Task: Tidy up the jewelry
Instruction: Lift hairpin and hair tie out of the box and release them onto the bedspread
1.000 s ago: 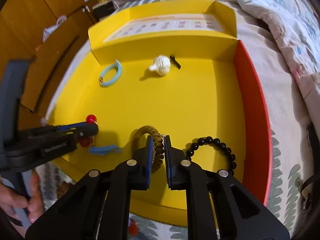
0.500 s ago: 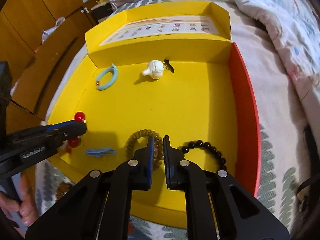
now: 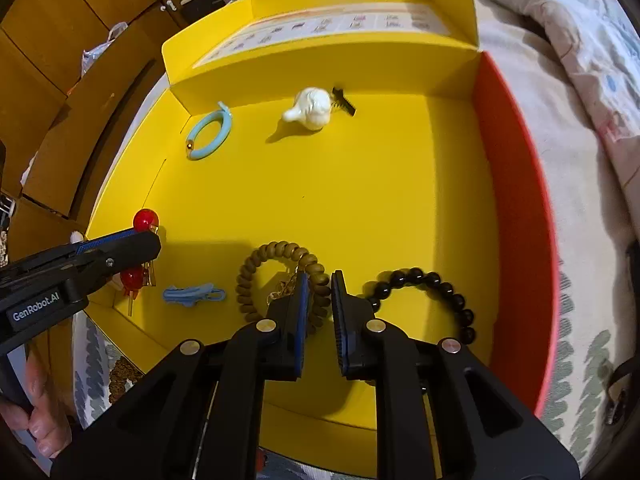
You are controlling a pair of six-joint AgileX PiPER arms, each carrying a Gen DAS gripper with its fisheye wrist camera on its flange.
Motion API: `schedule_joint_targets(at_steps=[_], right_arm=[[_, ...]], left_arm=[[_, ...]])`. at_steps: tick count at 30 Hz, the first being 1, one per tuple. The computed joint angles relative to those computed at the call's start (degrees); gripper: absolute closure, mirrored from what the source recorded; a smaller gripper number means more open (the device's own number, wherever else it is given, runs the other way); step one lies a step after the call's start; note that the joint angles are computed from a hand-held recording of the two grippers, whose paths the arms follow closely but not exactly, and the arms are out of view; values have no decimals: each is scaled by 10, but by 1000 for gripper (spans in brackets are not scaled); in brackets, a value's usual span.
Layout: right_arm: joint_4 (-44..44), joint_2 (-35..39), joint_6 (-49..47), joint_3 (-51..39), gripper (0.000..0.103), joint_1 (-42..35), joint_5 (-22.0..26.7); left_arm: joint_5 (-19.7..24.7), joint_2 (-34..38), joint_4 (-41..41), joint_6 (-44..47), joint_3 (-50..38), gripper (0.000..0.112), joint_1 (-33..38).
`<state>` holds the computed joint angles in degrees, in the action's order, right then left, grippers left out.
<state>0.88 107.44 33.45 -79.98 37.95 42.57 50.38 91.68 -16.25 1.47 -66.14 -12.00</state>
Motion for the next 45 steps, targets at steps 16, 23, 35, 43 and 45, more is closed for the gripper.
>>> schedule_joint_targets(at_steps=[16,23,35,43,45], right_arm=[[67,-45,-35,44,92,-8,-63],[101,-94,-56,70,92,-12,-91],[56,-177,-3,80,92,28,-78],[-47,-295,127,157,92,104,-47],[-87,-320,175,175,92,135,-26]], left_arm=[[-1,-3,-18,15,-1,91,8],[5,-23,-37,28,-5,91,16],[27,-101,-53,37,14,91,15],[59,-218,-54,28,93,91,-5],[69,-250,-61,28,120,91,-15]])
